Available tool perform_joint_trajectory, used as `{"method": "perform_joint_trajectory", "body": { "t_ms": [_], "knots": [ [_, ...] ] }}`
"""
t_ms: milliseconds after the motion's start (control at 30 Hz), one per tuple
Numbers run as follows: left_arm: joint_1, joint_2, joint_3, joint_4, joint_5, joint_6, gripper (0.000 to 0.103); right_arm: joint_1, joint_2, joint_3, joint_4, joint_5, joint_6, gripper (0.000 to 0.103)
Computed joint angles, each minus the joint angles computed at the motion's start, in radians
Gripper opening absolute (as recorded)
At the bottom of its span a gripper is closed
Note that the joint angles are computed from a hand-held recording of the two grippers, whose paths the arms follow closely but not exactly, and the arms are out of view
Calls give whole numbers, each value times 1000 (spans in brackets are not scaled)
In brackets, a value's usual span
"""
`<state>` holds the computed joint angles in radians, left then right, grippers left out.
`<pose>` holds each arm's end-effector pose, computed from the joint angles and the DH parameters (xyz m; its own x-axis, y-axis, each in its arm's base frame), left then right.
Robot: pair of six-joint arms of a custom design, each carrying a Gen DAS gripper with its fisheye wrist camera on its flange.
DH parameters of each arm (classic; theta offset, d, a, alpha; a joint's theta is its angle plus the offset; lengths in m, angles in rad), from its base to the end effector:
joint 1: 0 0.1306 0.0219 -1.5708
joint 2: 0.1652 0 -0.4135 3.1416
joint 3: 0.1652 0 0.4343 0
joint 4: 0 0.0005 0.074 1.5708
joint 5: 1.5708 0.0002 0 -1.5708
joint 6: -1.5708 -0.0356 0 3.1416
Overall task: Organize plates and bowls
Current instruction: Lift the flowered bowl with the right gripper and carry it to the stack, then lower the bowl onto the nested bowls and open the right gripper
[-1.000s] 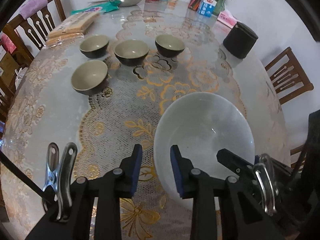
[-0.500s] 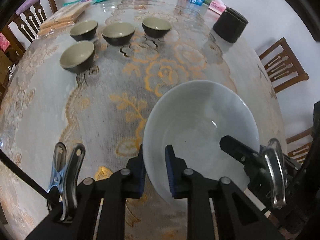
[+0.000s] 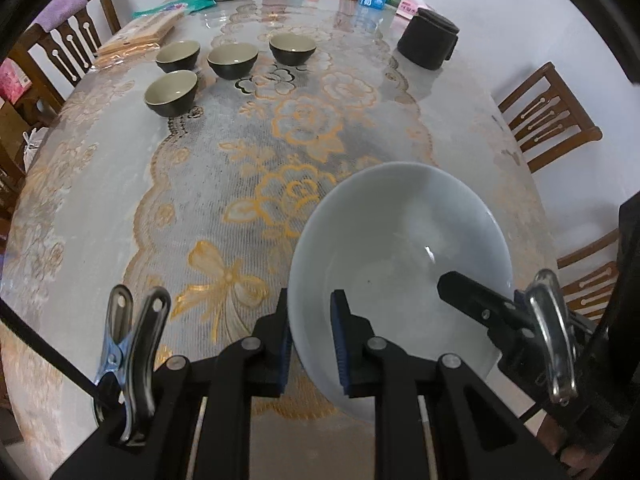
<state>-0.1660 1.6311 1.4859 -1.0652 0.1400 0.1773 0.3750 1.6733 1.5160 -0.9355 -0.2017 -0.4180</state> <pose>0.5735 -0.1016 0.3685 -0.9458 -0.0186 -0.3241 0.0461 0.9806 -0.1907 0.5653 0.2296 0.3646 -0.9356 0.0592 -0.3482 -0.0709 0.9343 0.3493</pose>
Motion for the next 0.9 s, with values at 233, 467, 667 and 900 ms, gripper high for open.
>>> {"method": "perform_joint_trajectory", "body": {
  "t_ms": [233,467,667,900],
  "knots": [
    [-15,-109,-59,-11,-5,32,19,10,-103,-63,-2,-15,-10,21],
    [-31,-226,-113,-47,-34,55,19,38,-185,-86,-45,-14,15,21],
    [-40,-311,-158,-103,-29,80,19,57,-253,-120,-75,-42,-1,21],
    [-72,-410,-214,-148,-56,116,19,80,-333,-178,-98,-54,-4,21]
  ]
}}
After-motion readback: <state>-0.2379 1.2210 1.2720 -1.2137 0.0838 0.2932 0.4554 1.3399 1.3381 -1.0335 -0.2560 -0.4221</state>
